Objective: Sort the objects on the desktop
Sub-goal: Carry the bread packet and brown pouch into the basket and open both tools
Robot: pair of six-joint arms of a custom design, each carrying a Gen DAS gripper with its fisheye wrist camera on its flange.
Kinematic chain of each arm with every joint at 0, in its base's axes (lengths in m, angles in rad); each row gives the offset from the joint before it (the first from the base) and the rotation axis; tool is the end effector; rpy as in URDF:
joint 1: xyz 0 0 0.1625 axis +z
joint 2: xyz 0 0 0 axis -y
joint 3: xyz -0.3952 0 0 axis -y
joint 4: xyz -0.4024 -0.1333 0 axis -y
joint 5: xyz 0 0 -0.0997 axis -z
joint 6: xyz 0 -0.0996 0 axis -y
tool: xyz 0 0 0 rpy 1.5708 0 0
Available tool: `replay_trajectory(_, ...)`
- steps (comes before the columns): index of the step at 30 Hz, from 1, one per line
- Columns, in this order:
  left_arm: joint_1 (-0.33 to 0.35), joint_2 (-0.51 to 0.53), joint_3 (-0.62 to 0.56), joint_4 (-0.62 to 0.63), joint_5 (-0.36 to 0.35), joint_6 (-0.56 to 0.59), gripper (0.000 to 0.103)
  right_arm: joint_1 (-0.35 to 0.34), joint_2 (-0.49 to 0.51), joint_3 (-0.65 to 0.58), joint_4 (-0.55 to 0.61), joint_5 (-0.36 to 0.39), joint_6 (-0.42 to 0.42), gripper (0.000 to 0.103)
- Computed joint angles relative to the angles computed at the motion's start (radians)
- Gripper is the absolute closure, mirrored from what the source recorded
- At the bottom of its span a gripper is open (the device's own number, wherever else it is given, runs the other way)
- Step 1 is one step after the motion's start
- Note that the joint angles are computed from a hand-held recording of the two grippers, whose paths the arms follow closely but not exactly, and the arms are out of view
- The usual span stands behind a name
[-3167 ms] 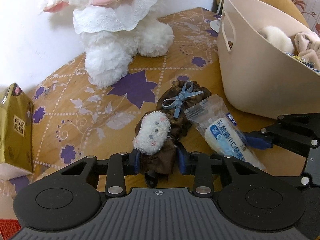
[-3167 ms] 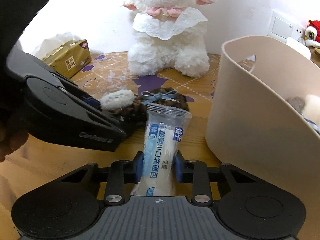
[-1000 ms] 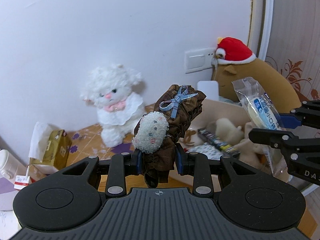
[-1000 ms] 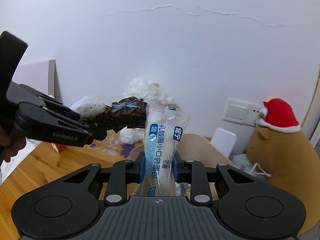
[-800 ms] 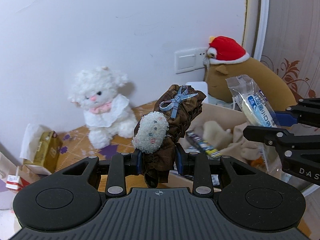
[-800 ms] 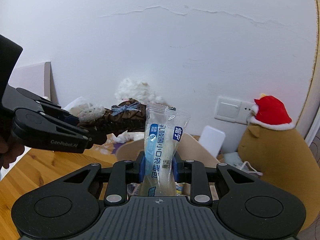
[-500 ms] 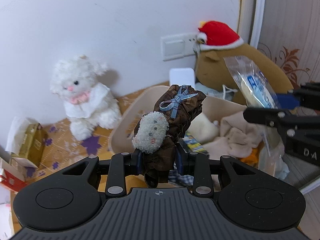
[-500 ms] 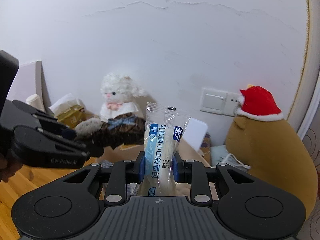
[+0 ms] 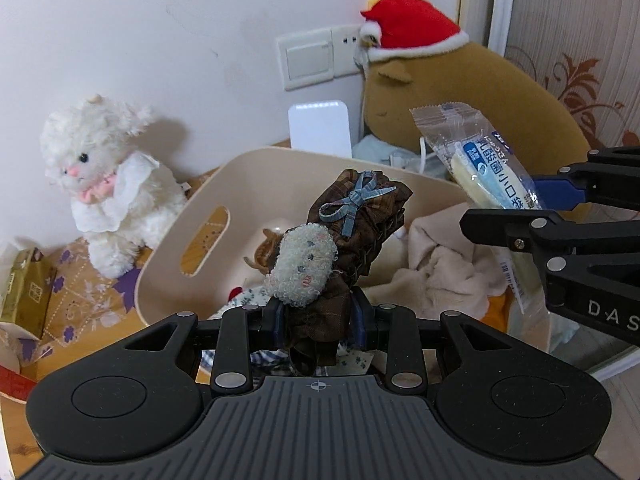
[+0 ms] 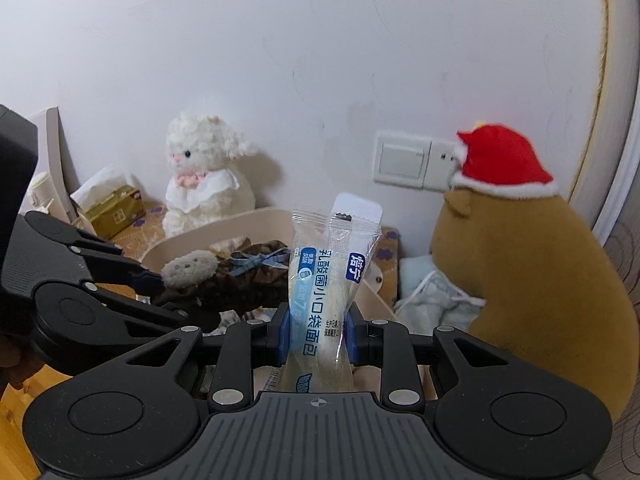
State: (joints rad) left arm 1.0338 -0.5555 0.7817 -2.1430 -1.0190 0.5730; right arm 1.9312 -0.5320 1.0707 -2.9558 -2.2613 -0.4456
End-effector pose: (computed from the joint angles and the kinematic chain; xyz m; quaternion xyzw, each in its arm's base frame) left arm -0.2757 -0.8257 0.2347 0.4596 0.8303 -0.1608 0.2713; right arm 0.3509 -0.7329 0.1803 0.2087 -0.8438 0.3729 0.3248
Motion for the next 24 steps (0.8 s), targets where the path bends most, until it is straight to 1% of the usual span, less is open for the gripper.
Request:
replay_trajectory(6, 0.006, 0.04, -0.044, 0.033, 0.025, -0.014, 0.071, -0.022, 0.001, 0.004, 0.047, 0.005, 0.029, 0.078)
replay_trajectory(10, 0.012, 0.067, -0.088, 0.081, 0.027, -0.024, 0.07, -0.031, 0.01, -0.012, 0.085, 0.005, 0.04, 0.077)
replay_trajectory(13, 0.013, 0.079, -0.111, 0.115, 0.032, -0.036, 0.068, -0.036, 0.015, -0.024, 0.108, 0.008, 0.054, 0.077)
replay_trajectory(14, 0.013, 0.076, -0.105, 0.11, 0.031, -0.035, 0.066, -0.038, 0.016, -0.028, 0.117, 0.01, 0.062, 0.077)
replay_trajectory(15, 0.014, 0.074, -0.099, 0.1, 0.028, -0.024, 0.062, -0.039, 0.016, -0.029, 0.125, 0.013, 0.069, 0.074)
replay_trajectory(17, 0.012, 0.067, -0.084, 0.083, 0.026, 0.002, 0.058, -0.041, 0.014, -0.029, 0.133, 0.017, 0.075, 0.063)
replay_trajectory(19, 0.008, 0.065, -0.074, 0.07, 0.04, 0.01, 0.048, -0.041, 0.011, -0.025, 0.131, 0.023, 0.071, 0.061)
replay_trajectory(20, 0.006, 0.062, -0.066, 0.056, 0.046, 0.01, 0.039, -0.041, 0.01, -0.022, 0.127, 0.023, 0.064, 0.06)
replay_trajectory(21, 0.004, 0.057, -0.053, 0.033, 0.057, 0.014, 0.035, -0.04, 0.011, -0.022, 0.119, 0.022, 0.053, 0.059)
replay_trajectory(22, 0.002, 0.055, -0.048, 0.02, 0.064, 0.019, 0.034, -0.039, 0.01, -0.021, 0.11, 0.022, 0.045, 0.055)
replay_trajectory(23, 0.002, 0.054, -0.046, 0.013, 0.07, 0.021, 0.033, -0.037, 0.009, -0.019, 0.099, 0.019, 0.041, 0.048)
replay_trajectory(24, 0.002, 0.054, -0.049, 0.015, 0.072, 0.02, 0.032, -0.036, 0.007, -0.015, 0.085, 0.017, 0.039, 0.043)
